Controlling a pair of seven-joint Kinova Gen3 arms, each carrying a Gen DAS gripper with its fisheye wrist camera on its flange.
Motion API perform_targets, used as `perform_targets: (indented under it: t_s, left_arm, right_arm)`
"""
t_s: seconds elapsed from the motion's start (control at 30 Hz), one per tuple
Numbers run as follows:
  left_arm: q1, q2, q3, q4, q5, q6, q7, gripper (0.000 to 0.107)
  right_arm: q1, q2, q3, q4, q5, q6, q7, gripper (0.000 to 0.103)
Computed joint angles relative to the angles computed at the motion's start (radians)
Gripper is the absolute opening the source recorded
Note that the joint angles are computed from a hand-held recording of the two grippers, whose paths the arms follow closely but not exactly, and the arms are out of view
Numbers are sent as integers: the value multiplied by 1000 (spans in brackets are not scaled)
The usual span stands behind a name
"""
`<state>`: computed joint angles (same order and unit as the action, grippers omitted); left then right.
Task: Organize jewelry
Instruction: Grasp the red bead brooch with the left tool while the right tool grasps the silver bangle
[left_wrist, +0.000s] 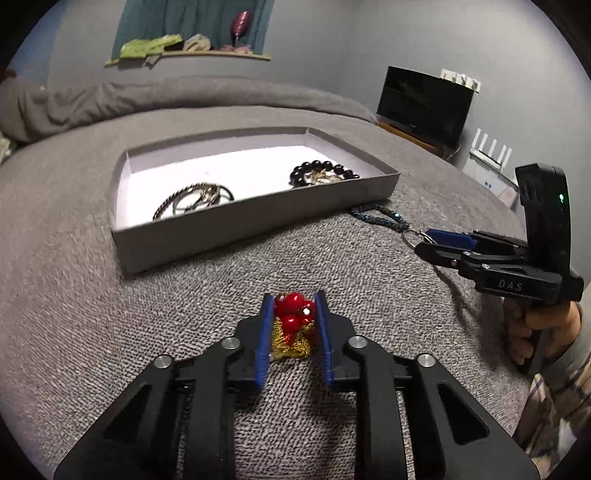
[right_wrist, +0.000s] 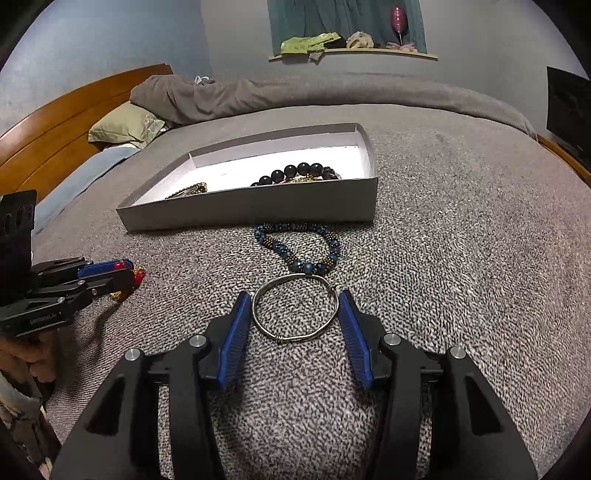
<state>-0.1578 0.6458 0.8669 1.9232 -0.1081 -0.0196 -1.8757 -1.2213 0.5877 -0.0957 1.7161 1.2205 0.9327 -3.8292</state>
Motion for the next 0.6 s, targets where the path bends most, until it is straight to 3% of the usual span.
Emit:
perform_targets:
  t_s: [0.33, 0.6]
  left_arm:
    - [-65, -17, 73, 34, -53, -49, 33, 20]
    - [-96, -39, 94, 33, -95, -59, 91, 20]
  right_arm:
    - [-31, -5, -9, 8, 20, 46, -34, 49]
    - [-39, -21, -25, 13, 27, 88, -39, 49]
